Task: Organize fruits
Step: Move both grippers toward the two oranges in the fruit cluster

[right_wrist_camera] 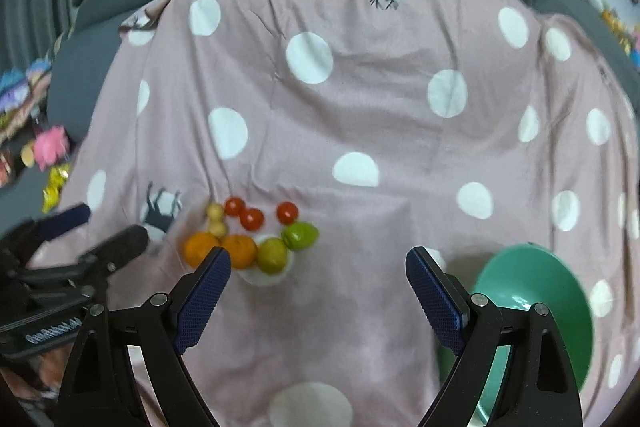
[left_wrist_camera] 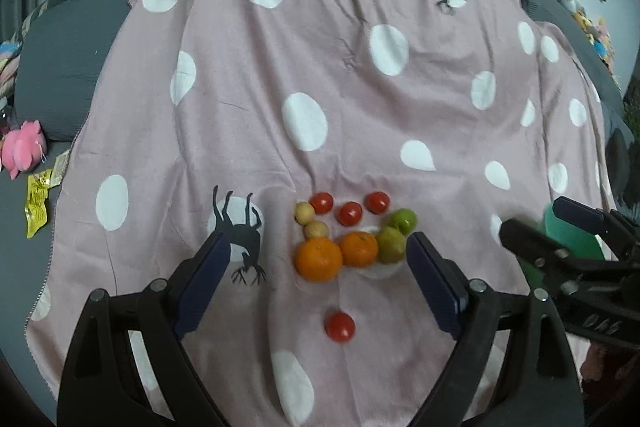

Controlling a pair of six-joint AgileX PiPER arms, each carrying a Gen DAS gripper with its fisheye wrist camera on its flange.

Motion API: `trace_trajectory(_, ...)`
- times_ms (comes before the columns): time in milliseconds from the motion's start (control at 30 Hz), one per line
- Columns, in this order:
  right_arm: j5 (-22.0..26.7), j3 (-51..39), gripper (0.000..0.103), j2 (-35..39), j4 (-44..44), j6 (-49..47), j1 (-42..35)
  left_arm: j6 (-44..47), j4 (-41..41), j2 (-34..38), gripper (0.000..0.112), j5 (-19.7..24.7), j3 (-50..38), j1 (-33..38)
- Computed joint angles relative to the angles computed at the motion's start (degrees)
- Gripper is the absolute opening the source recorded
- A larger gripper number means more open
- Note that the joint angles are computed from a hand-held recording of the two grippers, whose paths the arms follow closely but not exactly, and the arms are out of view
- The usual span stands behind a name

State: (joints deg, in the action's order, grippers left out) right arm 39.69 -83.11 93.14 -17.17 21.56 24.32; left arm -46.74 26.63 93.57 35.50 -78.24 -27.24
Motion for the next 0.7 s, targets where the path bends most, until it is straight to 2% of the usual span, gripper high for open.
trace_trajectory(100,-0.8,-1.8,0.084,2.0,11.7,-8.0,-3.8,0.1,-2.5,1.2,0.088,-1.4,1.2,2.6)
trace_trajectory(200,-1.0,-1.7,0.083,4.0,13.3,-8.4,-4.6,6.2,-8.0,3.2,0.074,-1.1,0.6,4.9)
trace_trajectory(233,0.3,-2.6,0.077,5.2,12.1,-7.7,-4.6,7.8,-9.6,3.3,0.071,-1.6,0.8,5.5)
trace_trajectory(267,1.2,-3.2,0.070,5.9,12.1,-7.4,-4.7,8.0,-10.1,3.2,0.071,-2.2,1.2,5.9)
trace_trajectory(400,0.6,-2.1,0.069,7.0,19.5,-13.5,-6.3,14.1,-17.4,3.1,0.070,-3.4,2.2,7.1)
trace_trajectory(533,1.6,-3.1,0.057,9.0,23.4,-16.2,-6.3,22.7,-28.0,3.7,0.051,-3.2,2.5,8.2)
trace_trajectory(633,2.4,-4.2,0.052,10.2,28.7,-19.8,-7.4,27.9,-32.9,4.4,0.034,-2.9,2.3,7.9)
trace_trajectory(700,3.4,-5.7,0.052,11.4,31.3,-20.9,-7.9,29.4,-33.5,6.0,0.031,-2.0,0.2,7.7)
